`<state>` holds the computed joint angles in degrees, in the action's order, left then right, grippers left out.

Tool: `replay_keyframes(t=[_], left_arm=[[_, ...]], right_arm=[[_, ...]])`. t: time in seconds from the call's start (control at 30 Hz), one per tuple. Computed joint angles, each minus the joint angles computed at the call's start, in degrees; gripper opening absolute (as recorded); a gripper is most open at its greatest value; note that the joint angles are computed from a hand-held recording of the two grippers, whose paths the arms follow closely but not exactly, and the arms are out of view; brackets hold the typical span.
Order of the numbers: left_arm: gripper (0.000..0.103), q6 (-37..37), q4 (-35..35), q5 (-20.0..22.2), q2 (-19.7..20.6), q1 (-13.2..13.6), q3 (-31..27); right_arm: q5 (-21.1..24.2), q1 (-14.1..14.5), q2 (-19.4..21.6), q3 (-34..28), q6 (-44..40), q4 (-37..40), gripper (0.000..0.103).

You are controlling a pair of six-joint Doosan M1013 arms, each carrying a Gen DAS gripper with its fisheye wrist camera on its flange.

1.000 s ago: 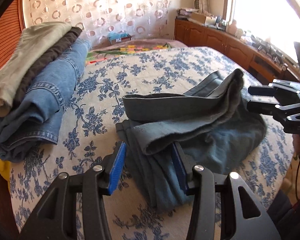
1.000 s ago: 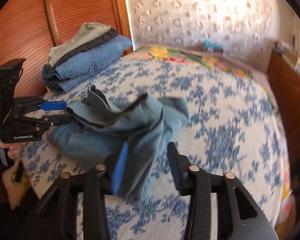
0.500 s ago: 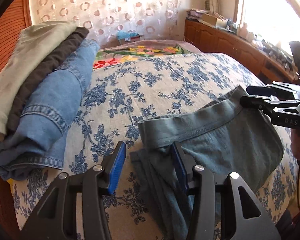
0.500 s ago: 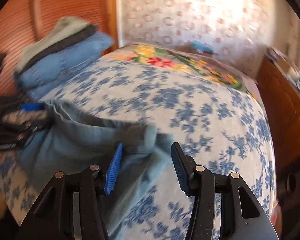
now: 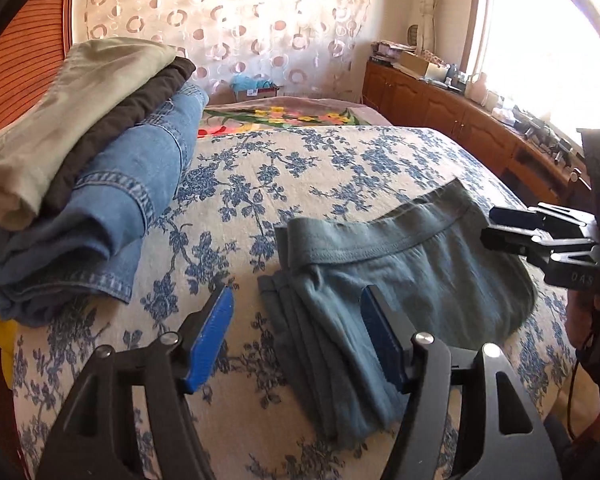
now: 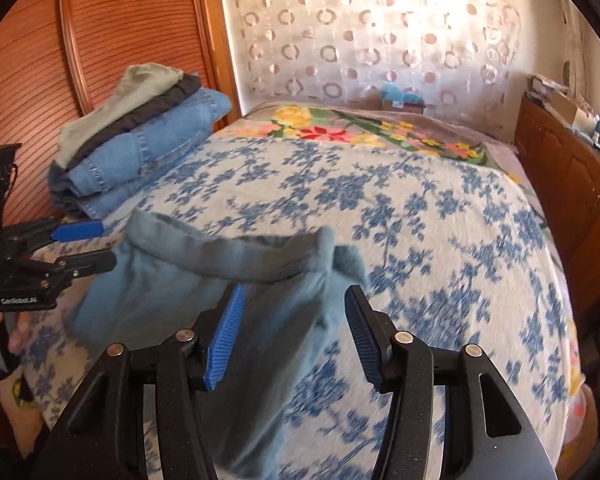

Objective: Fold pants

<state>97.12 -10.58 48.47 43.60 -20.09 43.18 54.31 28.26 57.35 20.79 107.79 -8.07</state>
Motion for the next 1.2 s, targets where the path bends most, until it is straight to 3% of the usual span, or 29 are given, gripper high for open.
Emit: replay_keyframes(t=[0.27,0.67,1.2], left_arm=[[0.066,2.50,-0.31,-1.63,-2.89,-0.59,5.49],[0.066,2.15,-1.17,-0.86,-3.94,-0.62,8.89],[0.073,-0.15,2.93,-5.15,-6.66,-1.30,14.05]], right_arm=[[-1.76,0.92,-2.43,6.03,0.73,0.73,0.063],[-0.10,1.08,-1.72,5.58,2.86,-0.41,0.064],[1.27,1.26,-0.82,3.98,2.74,-1.37,0.065]])
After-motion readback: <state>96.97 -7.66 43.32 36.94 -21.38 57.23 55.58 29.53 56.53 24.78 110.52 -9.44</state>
